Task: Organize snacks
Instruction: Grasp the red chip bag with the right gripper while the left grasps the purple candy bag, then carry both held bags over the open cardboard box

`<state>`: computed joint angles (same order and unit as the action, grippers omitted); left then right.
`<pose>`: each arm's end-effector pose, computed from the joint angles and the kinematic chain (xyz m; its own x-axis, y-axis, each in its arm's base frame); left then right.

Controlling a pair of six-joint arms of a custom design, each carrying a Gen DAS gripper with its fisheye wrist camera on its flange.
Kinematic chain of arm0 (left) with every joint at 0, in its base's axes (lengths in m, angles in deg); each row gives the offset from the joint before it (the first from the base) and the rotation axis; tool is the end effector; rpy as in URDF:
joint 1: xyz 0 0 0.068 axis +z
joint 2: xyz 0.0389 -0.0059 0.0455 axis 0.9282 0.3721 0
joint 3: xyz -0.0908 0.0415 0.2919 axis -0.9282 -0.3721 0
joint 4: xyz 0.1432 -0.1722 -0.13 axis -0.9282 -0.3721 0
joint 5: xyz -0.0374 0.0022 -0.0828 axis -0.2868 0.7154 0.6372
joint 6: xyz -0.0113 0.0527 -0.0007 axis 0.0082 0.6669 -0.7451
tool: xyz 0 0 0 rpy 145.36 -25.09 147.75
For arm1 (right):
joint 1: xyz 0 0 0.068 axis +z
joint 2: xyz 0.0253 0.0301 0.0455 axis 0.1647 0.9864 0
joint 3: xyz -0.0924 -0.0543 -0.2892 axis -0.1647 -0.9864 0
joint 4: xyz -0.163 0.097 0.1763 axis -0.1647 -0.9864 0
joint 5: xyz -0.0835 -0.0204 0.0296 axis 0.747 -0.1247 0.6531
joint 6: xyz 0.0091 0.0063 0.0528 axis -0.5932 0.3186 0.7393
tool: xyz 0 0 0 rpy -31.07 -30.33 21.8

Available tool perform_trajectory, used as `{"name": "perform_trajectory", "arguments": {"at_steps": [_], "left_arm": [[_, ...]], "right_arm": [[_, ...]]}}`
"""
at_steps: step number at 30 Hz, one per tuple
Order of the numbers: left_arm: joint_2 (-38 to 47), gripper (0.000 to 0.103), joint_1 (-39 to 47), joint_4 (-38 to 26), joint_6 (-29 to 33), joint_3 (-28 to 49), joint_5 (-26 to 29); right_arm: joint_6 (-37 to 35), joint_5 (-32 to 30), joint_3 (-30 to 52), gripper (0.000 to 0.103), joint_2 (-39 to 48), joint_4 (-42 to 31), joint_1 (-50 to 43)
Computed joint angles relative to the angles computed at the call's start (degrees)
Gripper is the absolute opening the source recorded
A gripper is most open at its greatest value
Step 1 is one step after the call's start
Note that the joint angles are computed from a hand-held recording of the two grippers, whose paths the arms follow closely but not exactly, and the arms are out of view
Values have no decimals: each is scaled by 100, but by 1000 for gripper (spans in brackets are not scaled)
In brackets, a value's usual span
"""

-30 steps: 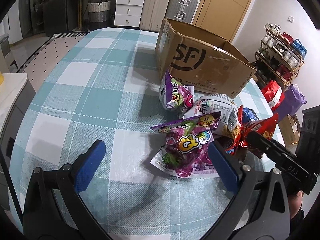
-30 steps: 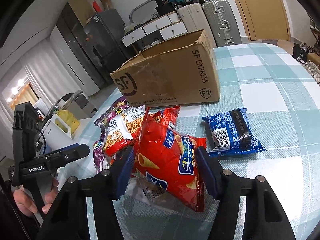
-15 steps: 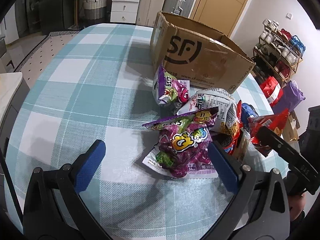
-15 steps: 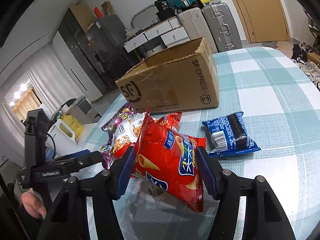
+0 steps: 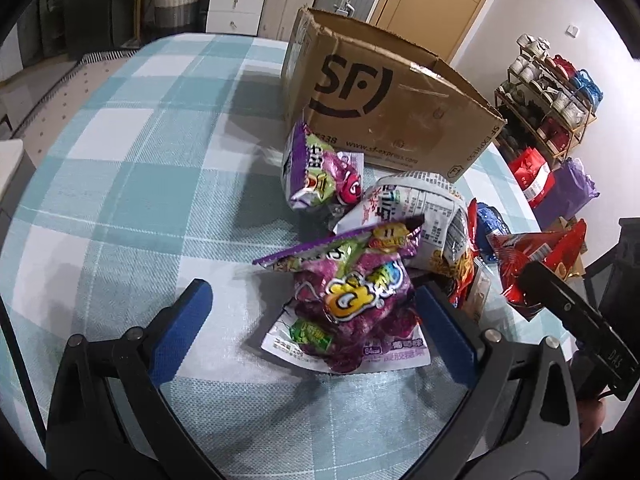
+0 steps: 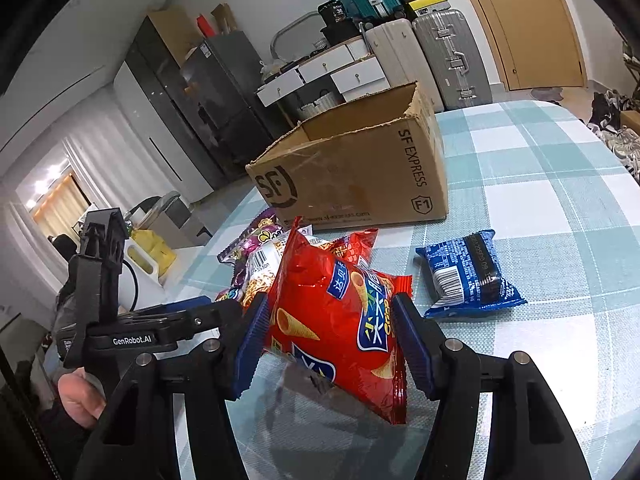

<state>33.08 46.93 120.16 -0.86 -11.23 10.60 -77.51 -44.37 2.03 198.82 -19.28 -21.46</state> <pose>0.2294 -0.0863 0.0674 -0.8017 -0.2898 -0.5227 -0.1572 0.9461 -0.2833 0.2873 -0.1374 0.0477 -0.7179 -0.0590 -0.6937 -0.5144 0.7163 0.4714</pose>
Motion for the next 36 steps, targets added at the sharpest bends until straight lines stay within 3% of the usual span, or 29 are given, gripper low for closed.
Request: {"name": "perform_trajectory", "arguments": {"at_steps": [7, 11, 13, 15, 16, 27, 36], "left_arm": [[202, 89, 198, 398, 61, -96, 481], [286, 64, 282, 616, 170, -105, 837], [260, 62, 269, 620, 247, -97, 919], [249, 47, 322, 743, 294, -154, 1138], [167, 45, 309, 728, 304, -187, 1086], [-163, 42, 179, 966, 170, -636, 1036], [-1128, 42, -83, 740, 96, -1074, 746]], "right_arm": [[-6, -29, -81, 62, -82, 52, -22], [15, -42, -100, 62, -105, 87, -31], [-5, -62, -114, 62, -136, 56, -54], [-41, -84, -123, 62, -164, 14, -82], [-48, -94, -134, 62, -181, 17, -93], [-324, -189, -350, 62, -465, -148, -214], [-649, -307, -569, 62, -859, -436, -332]]}}
